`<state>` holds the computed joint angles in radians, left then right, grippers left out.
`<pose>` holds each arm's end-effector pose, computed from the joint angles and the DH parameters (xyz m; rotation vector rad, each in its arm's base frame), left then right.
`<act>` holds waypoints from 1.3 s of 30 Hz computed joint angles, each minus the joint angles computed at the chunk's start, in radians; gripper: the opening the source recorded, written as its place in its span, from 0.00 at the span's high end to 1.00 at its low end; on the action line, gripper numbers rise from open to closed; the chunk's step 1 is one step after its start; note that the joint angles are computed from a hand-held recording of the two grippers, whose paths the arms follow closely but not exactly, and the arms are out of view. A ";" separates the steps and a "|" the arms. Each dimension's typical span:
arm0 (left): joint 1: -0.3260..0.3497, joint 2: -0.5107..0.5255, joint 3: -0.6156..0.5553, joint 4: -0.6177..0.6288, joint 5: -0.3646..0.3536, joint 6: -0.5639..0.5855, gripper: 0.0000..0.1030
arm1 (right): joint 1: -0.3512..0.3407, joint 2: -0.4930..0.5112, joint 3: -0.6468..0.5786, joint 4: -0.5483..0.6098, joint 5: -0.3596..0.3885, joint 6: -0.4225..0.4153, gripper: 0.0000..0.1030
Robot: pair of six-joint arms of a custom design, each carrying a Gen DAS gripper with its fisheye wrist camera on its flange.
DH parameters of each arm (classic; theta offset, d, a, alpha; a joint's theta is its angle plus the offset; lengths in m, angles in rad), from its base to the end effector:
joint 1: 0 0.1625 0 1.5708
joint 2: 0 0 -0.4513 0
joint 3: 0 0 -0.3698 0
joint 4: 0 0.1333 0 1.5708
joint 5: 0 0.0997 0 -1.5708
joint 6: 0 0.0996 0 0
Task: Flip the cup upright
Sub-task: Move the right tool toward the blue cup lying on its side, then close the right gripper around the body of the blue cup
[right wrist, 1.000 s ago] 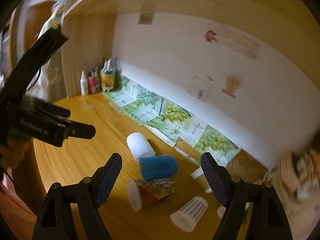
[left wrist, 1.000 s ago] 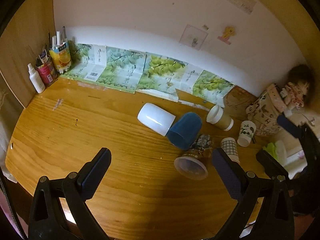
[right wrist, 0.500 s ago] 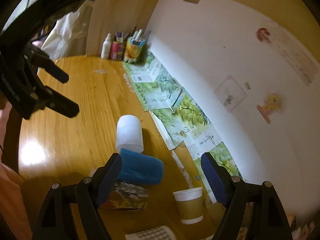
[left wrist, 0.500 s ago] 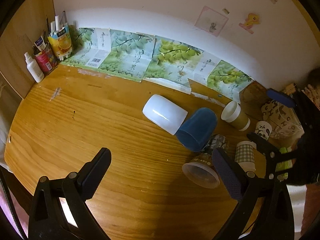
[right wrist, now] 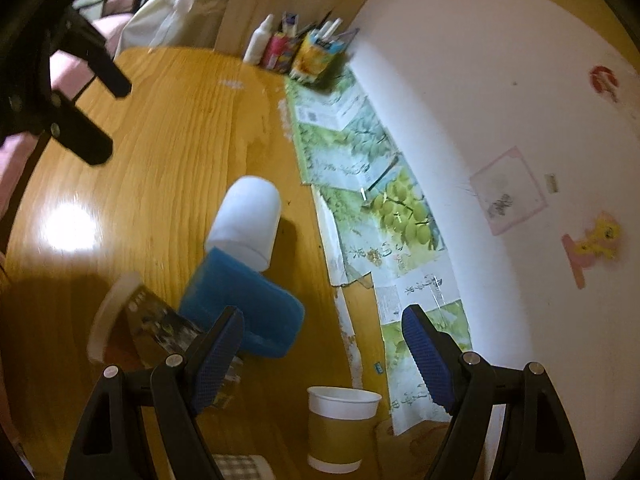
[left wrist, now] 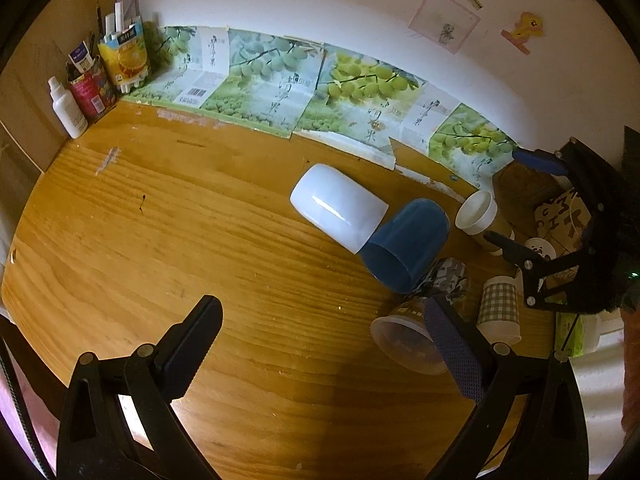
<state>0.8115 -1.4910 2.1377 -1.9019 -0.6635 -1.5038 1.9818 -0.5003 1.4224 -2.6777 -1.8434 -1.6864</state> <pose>-0.1265 -0.4409 0.3003 -0.6827 2.2481 -0.8752 0.3913 -0.6313 0.0083 2.4209 -1.4341 -0.0203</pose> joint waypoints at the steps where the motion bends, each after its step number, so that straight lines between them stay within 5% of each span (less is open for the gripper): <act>1: 0.001 0.000 0.001 -0.003 -0.001 0.001 0.02 | 0.000 0.006 -0.005 0.004 -0.005 -0.012 0.21; 39: 0.048 -0.004 0.036 -0.114 -0.057 -0.021 0.02 | 0.012 0.175 -0.211 0.372 -0.209 -0.078 0.21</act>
<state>0.8598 -1.4947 2.1736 -2.0159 -0.7203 -1.5251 1.9940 -0.3251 1.2114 -2.3054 -2.0528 -1.7644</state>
